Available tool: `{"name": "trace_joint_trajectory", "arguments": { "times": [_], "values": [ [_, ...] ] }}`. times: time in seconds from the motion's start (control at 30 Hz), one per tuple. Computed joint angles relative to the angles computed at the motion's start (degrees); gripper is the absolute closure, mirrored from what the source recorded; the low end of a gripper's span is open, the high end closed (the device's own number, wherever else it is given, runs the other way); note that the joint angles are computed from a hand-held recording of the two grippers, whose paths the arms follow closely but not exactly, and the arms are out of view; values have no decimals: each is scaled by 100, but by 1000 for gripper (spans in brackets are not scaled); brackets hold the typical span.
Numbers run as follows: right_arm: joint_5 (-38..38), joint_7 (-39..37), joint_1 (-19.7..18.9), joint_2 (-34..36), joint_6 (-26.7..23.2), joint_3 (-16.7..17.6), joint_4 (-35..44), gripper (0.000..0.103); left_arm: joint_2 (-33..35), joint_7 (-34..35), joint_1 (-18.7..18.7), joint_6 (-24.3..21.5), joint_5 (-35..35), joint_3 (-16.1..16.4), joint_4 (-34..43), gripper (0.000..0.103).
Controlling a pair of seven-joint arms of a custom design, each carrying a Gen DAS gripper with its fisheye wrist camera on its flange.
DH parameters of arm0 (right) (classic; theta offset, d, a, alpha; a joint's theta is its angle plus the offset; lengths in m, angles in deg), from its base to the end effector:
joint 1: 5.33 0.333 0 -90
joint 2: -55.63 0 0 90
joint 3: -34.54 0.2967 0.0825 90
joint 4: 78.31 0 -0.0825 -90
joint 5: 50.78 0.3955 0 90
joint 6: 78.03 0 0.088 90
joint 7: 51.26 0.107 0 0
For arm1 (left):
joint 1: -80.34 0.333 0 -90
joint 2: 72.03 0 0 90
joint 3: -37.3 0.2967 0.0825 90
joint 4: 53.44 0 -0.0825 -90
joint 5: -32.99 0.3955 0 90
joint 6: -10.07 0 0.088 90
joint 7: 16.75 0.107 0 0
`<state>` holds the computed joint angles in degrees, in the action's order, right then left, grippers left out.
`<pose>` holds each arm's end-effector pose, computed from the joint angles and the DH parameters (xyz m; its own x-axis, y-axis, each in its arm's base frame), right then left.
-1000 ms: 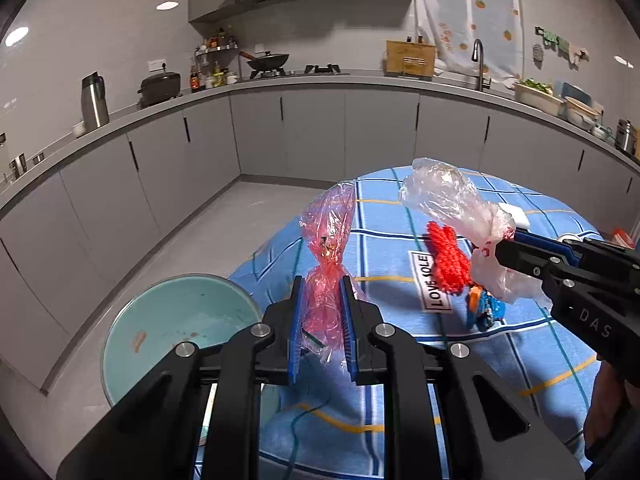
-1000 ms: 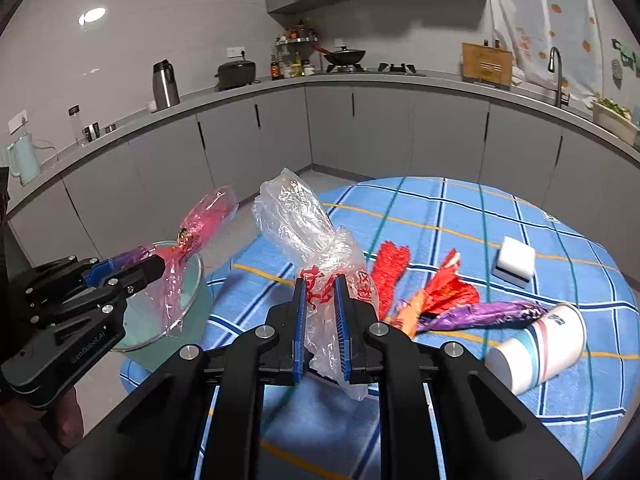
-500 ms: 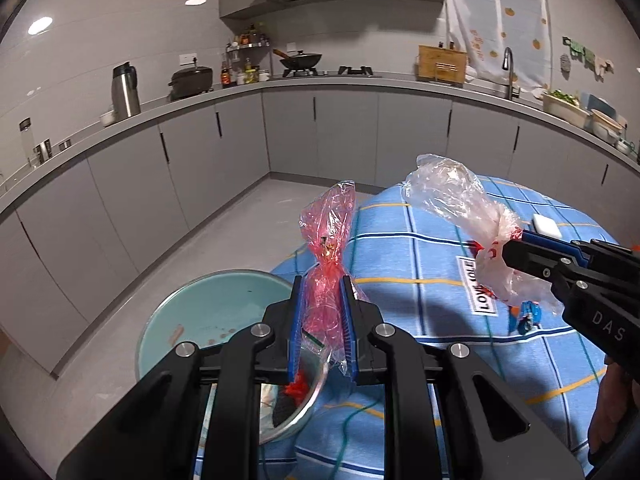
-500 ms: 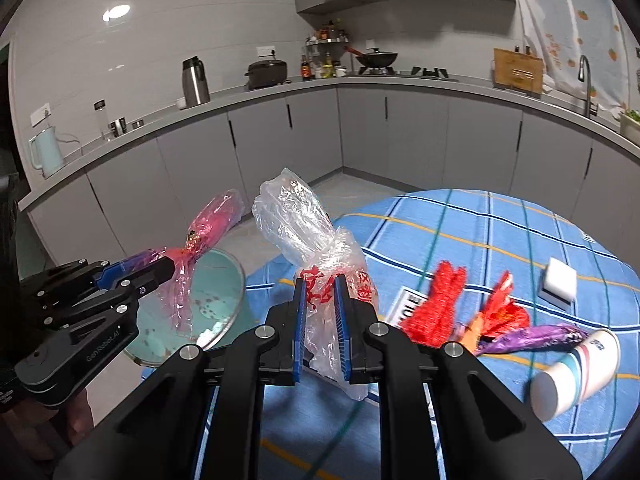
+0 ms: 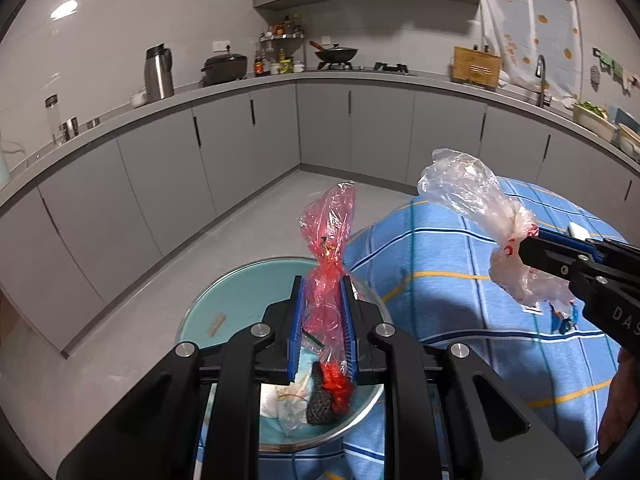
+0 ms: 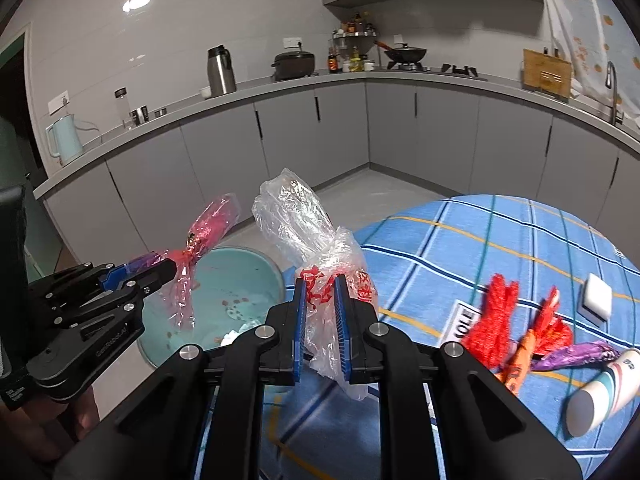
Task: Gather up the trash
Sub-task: 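Carry the pink wrapper and clear bag over the teal bucket with both tools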
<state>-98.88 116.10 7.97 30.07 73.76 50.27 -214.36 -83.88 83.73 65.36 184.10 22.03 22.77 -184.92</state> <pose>0.4074 0.2620 0.5336 -0.1407 -0.9825 -0.1220 -0.5536 0.1802 -0.8131 0.4764 -0.2609 0.5216 -0.4980 -0.8665 -0.0340 -0.4946 0.3160 -0.8096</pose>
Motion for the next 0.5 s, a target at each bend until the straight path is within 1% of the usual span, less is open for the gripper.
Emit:
{"name": "trace_joint_trajectory", "arguments": {
  "times": [0.1,0.27,0.5],
  "values": [
    [-22,-35,13,239,69,18,194,88,25,-130,136,-3,114,-19,-2,85],
    [-38,-101,88,586,219,-56,447,88,90,-362,343,-1,315,-42,9,85],
    [23,-294,249,1079,431,-208,807,88,184,-552,491,-29,515,1,6,85]
  ]
}}
